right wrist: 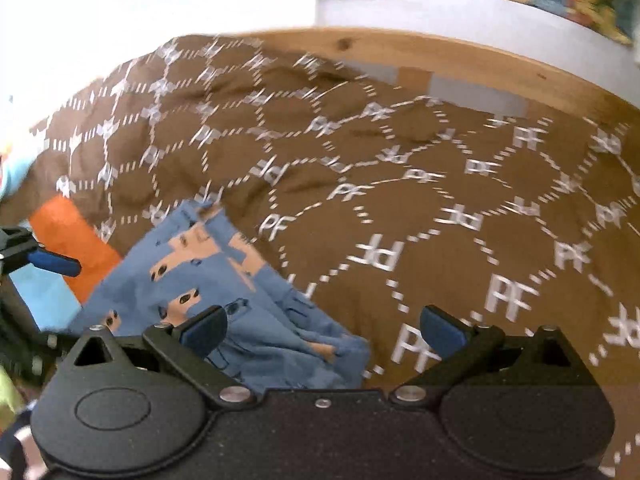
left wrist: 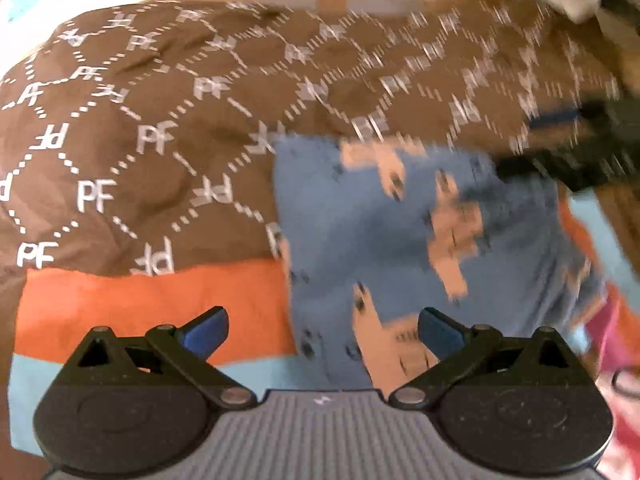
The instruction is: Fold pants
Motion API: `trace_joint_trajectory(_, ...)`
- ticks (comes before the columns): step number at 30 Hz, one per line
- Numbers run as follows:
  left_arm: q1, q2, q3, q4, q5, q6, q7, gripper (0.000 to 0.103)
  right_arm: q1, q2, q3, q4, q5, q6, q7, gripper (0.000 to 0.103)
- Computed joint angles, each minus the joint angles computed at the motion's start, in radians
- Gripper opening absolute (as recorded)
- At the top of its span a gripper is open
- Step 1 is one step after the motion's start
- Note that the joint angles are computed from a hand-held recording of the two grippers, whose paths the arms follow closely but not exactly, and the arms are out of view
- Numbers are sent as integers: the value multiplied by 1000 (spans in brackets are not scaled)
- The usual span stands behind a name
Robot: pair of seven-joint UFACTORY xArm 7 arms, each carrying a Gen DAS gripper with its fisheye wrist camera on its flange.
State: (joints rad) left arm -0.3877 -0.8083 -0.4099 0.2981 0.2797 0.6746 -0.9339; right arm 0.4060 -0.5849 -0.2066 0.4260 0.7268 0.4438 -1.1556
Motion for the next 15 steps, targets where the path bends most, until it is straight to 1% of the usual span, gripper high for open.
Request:
trace_joint_trajectory(2, -1, 17, -43, 4, 19, 18, -18, 103, 22, 49, 22, 8, -1, -39, -16, 102)
trace_joint_trajectory(4, 0, 9, -78, -2, 48, 23, -52, 103, 20, 102, 64, 10, -18, -133, -1, 102)
trace_joint_trajectory(5, -4, 13, -79, 0, 55, 27, -56, 103, 38, 128, 66, 13, -10, -192, -4, 102)
trace_joint_trajectory(7, -22, 9, -68, -4, 52, 37, -64, 103, 82, 168, 27, 38, 21, -248, -12, 102)
trace_joint_trajectory(9, -40, -2, -47, -9, 40, 46, -62, 103, 82, 200, 22, 58, 23, -292, 19, 102)
trace_joint_trajectory(10, -50, -8, -30, -11, 30, 50, -54, 103, 93, 202, 1, 68, 29, -293, 18, 102)
trace_joint_trajectory(11, -59, -16, -14, -12, 20, 55, -44, 103, 124, 193, -48, 78, 59, -273, -15, 102)
trace_joint_trajectory(12, -69, -32, 6, -18, 5, 58, -31, 103, 145, 164, -90, 81, 94, -234, -47, 102)
trace_joint_trajectory(13, -79, -55, 23, -27, -11, 60, -21, 103, 146, 128, -118, 81, 118, -179, -72, 102)
trace_joint_trajectory(15, -93, -109, 50, -51, -38, 54, -1, 103, 106, 54, -154, 74, 123, -26, -112, 102)
